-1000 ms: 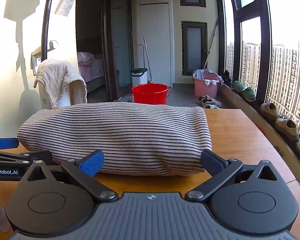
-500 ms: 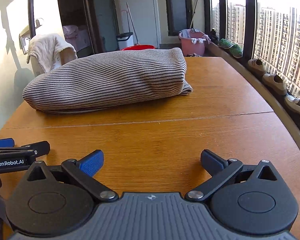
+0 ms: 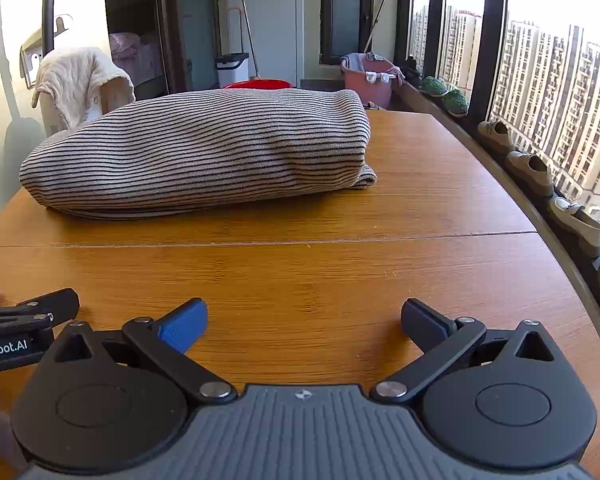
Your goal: Fold clothes
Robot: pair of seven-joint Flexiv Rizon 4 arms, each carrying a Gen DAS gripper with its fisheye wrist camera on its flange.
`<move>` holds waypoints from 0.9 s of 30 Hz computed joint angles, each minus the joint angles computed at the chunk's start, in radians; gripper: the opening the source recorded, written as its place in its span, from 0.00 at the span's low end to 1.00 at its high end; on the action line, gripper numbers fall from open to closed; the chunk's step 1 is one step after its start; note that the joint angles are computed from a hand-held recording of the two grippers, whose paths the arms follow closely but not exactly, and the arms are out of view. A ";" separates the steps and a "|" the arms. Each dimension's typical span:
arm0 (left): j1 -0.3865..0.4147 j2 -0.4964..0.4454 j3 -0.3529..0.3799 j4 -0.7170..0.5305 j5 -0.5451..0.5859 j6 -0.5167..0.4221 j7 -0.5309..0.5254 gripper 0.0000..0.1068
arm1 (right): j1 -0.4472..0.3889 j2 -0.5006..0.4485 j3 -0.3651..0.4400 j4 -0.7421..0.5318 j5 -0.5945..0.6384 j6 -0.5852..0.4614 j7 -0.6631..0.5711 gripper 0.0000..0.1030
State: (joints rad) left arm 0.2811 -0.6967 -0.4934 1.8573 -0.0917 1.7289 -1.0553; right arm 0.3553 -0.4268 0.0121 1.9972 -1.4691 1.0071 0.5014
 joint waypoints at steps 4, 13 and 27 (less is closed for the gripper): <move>0.013 -0.006 -0.016 -0.001 0.005 -0.001 0.008 0.96 | -0.001 -0.003 -0.002 -0.004 -0.006 0.007 -0.004 1.00; 0.014 -0.004 -0.018 0.001 0.007 0.000 0.006 0.96 | -0.010 -0.004 -0.001 -0.003 -0.032 0.023 0.011 1.00; 0.017 -0.008 -0.020 0.003 0.015 0.005 0.003 0.96 | -0.009 -0.007 0.000 -0.005 -0.032 0.021 0.013 1.00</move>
State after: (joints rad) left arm 0.2983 -0.7045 -0.5137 1.8603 -0.0768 1.7339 -1.0521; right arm 0.3465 -0.4341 0.0117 1.9919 -1.5014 1.0283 0.5143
